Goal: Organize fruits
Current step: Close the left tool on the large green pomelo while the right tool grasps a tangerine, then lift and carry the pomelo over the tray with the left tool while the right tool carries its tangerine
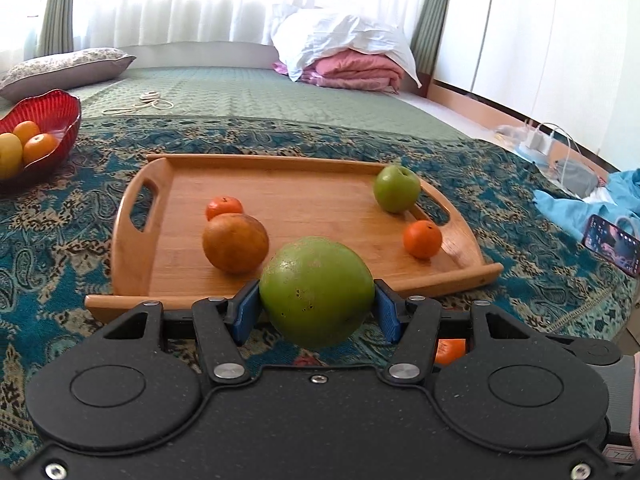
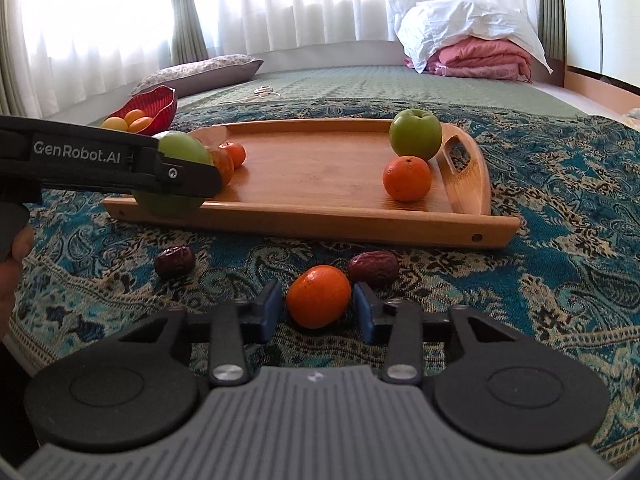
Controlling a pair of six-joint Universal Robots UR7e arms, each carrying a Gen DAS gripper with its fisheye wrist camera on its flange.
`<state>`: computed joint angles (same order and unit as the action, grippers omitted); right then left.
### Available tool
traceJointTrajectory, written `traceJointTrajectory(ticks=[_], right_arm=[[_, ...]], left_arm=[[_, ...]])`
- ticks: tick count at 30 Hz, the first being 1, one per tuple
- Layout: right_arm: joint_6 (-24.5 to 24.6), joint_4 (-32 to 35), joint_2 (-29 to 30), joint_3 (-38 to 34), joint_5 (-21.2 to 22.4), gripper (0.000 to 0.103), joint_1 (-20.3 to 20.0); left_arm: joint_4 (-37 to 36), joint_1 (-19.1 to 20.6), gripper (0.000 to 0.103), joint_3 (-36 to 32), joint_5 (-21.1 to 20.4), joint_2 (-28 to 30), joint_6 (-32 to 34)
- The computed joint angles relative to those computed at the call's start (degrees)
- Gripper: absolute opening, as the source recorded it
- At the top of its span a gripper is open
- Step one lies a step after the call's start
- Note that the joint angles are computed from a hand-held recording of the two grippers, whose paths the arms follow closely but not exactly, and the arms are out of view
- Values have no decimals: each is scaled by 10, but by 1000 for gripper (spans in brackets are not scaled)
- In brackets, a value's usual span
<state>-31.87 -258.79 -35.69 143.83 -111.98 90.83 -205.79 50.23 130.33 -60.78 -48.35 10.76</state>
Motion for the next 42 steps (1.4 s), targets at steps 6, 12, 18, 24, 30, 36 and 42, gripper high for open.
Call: traceJointTrajectory(ticks=[6, 12, 18, 24, 30, 36, 42], right_arm=[[3, -5, 1, -4, -3, 36, 4], [11, -17, -8, 0, 12, 36, 4], [-11, -12, -38, -20, 10, 36, 17], [1, 74, -103, -62, 1, 36, 19], [25, 206, -158, -128, -12, 36, 22], [125, 413, -201, -223, -29, 36, 7], [179, 536, -186, -305, -59, 36, -12]], left_arm=[[-3, 4, 56, -6, 2, 2, 4], [-1, 6, 56, -20, 3, -1, 17], [16, 17, 56, -59, 3, -5, 31], [56, 33, 56, -123, 9, 4, 46], [140, 54, 56, -208, 6, 24, 38], [243, 77, 56, -305, -1, 58, 8], [315, 92, 56, -380, 17, 103, 6]])
